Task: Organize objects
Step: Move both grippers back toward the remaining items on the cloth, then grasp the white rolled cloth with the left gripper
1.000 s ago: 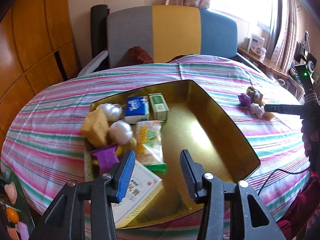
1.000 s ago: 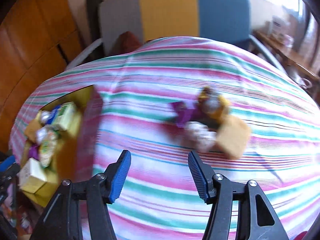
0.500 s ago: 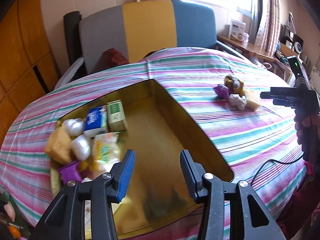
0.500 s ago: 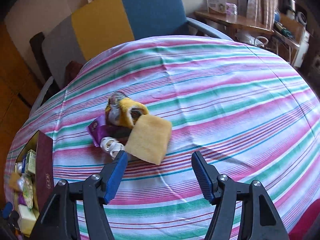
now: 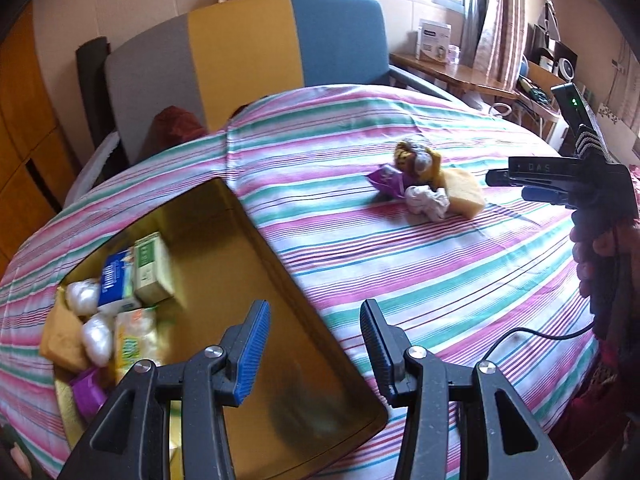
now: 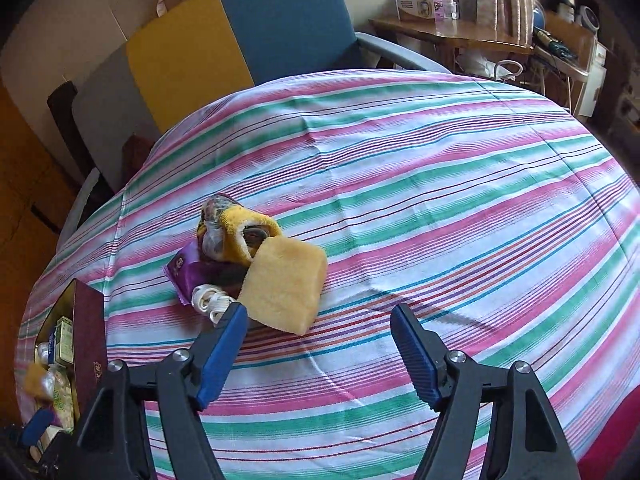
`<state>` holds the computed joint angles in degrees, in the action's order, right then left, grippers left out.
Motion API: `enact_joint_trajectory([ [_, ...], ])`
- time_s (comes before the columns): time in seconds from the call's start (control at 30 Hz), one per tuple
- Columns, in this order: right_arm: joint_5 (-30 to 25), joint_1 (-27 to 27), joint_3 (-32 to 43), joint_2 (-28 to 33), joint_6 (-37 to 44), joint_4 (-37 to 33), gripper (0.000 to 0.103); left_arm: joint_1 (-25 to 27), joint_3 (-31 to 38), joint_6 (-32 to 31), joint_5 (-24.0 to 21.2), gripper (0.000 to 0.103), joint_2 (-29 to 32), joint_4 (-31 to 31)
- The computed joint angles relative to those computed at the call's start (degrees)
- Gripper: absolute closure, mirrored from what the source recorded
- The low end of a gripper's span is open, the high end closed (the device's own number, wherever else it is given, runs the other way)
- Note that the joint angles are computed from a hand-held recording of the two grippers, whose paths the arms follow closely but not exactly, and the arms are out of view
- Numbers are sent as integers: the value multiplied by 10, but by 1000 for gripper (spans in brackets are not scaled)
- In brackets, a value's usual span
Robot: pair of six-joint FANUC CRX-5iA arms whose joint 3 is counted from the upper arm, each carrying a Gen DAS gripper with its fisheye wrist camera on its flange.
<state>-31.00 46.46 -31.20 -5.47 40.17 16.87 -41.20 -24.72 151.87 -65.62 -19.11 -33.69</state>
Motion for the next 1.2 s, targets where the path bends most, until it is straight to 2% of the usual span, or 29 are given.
enact_joint_trajectory([
  [0.17, 10, -13, -10, -6, -40, 15, 27, 49, -1, -52, 69, 56, 17, 56],
  [0.37, 30, -39, -19, -19, -71, -2, 27, 95, 10, -114, 139, 56, 60, 118],
  [0.43, 31, -46, -13, -19, -60, -27, 27, 113, 13, -137, 161, 56, 77, 143],
  [0.53, 27, -53, -5, -17, -42, -56, 26, 182, -24, -214, 239, 56, 88, 265],
  [0.6, 27, -54, -1, -17, -30, -68, 26, 213, -42, -252, 274, 59, 103, 335],
  [0.83, 17, -59, 18, -7, 20, -118, 25, 242, -66, -307, 371, 60, 161, 476],
  [0.93, 14, -63, 24, -5, 38, -138, 25, 248, -54, -290, 385, 58, 190, 492],
  [1.03, 13, -67, 28, -4, 48, -150, 24, 251, -35, -251, 391, 55, 216, 483],
  [1.2, 10, -70, 32, 0, 56, -157, 24, 244, 16, -217, 359, 57, 246, 415],
])
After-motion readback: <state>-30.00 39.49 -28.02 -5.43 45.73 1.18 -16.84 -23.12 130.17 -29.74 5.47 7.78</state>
